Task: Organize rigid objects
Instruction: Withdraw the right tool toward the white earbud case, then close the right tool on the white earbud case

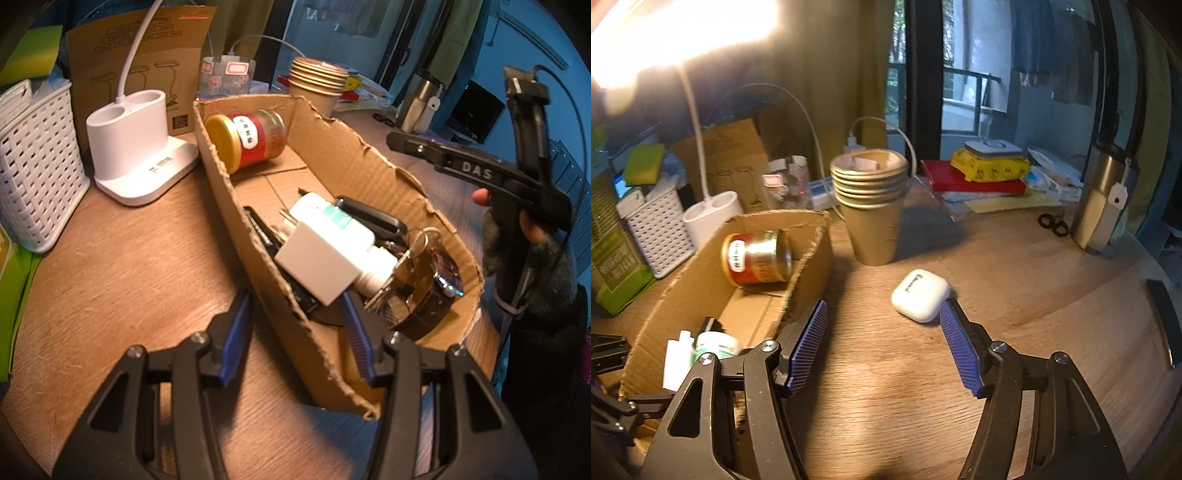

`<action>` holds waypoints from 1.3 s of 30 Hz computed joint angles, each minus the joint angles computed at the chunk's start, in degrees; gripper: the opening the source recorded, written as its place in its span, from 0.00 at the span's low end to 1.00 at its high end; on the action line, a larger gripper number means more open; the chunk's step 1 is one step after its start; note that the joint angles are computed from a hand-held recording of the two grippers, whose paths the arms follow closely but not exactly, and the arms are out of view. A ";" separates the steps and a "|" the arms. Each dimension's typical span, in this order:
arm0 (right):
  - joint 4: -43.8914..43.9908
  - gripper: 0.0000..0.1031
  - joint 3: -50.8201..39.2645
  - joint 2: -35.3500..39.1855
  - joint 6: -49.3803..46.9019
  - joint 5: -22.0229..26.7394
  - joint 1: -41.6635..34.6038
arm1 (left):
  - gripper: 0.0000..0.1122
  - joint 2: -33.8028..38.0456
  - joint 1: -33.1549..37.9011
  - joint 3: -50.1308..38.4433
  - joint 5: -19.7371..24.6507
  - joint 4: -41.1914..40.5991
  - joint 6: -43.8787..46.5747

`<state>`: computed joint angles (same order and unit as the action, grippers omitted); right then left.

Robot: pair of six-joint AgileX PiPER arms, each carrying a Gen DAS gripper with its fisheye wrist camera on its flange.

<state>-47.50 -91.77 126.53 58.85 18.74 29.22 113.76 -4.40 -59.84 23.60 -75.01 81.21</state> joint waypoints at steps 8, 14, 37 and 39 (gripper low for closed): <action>6.44 0.65 -3.64 2.82 -6.70 1.41 -1.66 | 0.46 0.00 0.01 0.03 0.01 -0.06 0.06; 11.48 0.65 -7.90 5.70 -12.87 3.24 -2.55 | 0.46 0.00 0.00 0.04 -0.01 -0.13 0.12; 27.66 0.65 -27.63 17.37 -29.76 13.02 -6.07 | 0.46 0.16 0.20 -0.20 0.20 0.12 -0.06; 28.59 0.65 -30.53 19.07 -31.07 14.81 -6.06 | 0.46 0.14 0.25 -0.22 0.25 0.15 -0.09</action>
<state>-18.91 -122.30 145.59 27.78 33.55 23.16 113.90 -4.15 -60.06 23.85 -74.87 81.12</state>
